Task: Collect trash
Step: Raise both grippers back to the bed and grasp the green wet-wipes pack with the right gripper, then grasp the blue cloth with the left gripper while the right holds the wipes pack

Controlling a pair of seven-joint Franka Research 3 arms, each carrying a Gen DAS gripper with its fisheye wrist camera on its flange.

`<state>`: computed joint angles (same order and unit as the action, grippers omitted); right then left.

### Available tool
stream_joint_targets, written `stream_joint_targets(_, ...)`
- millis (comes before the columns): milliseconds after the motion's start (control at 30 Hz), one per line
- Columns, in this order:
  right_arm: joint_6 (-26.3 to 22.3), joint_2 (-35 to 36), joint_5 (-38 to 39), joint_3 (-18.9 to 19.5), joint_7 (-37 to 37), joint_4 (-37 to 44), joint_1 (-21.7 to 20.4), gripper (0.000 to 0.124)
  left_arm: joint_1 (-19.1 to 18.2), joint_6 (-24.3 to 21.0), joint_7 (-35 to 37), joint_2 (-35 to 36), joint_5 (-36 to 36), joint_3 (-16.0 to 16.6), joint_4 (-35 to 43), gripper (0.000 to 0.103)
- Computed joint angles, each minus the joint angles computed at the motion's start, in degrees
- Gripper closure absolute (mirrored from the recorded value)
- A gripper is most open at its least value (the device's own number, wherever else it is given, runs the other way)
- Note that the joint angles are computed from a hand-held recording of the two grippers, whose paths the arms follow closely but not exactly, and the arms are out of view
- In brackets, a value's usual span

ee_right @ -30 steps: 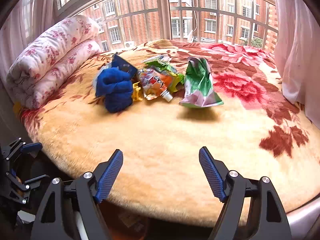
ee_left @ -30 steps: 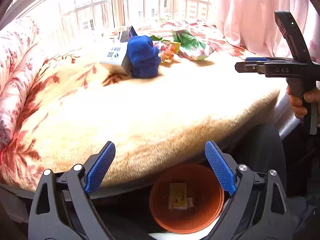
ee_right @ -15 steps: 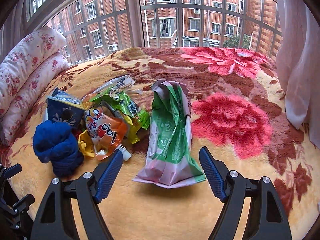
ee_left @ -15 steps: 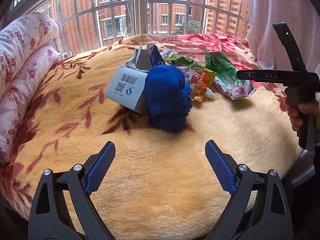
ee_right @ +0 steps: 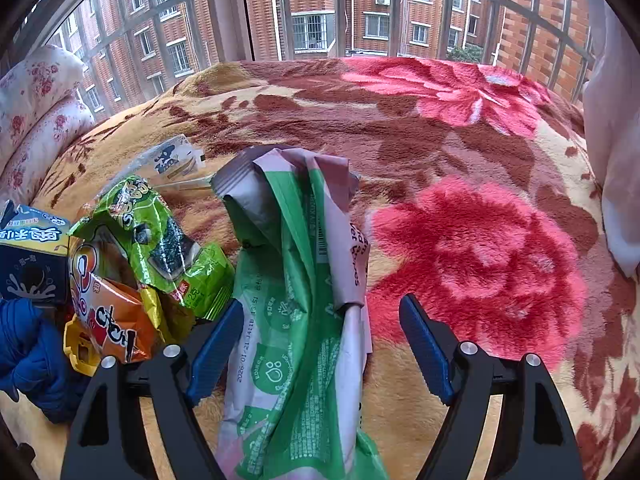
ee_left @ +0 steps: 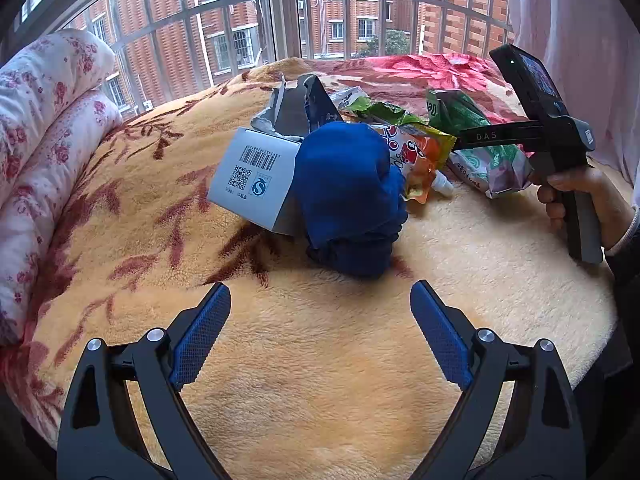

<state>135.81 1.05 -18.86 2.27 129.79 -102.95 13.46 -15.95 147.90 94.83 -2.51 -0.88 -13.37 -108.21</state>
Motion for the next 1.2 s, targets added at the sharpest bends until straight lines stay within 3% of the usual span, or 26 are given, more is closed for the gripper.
stream_joint_targets(167,2.49,1.59,8.03,-0.45,-3.98,0.05,-0.54,0.049,0.12,-0.43,-1.93,1.31,1.77,-0.22,1.44,0.014)
stream_joint_targets(433,5.08,-1.07,5.64,-0.31,-1.12,-3.45,-0.17,0.061,0.61,-2.82,-4.97,3.38,0.60,-0.34,4.63,0.014)
stream_joint_targets(567,6.84,-4.23,4.81,0.32,2.40,-6.95,-0.84,0.072,0.85,-2.90,-5.44,3.79,-0.56,-0.44,5.44,0.014)
stream_joint_targets(633,7.27,-6.40,2.43,1.11,5.73,-9.03,-1.49,0.092,0.95,-3.09,-3.92,4.10,-3.31,-0.60,6.01,0.014)
stream_joint_targets(767,7.84,-11.35,0.91,3.03,8.24,-13.86,-2.83,0.093,0.78,-1.65,-1.98,5.13,-6.97,-1.13,6.86,0.014)
stream_joint_targets(967,7.87,-19.02,-1.86,6.87,10.15,-19.78,-4.47,0.093,0.33,-1.32,-3.38,8.67,-6.97,-2.06,10.47,0.014)
stream_joint_targets(1200,8.37,-26.98,-2.00,11.10,11.22,-25.33,-6.21,0.092,-0.54,-0.98,-7.83,12.82,-2.30,-2.44,14.83,0.014)
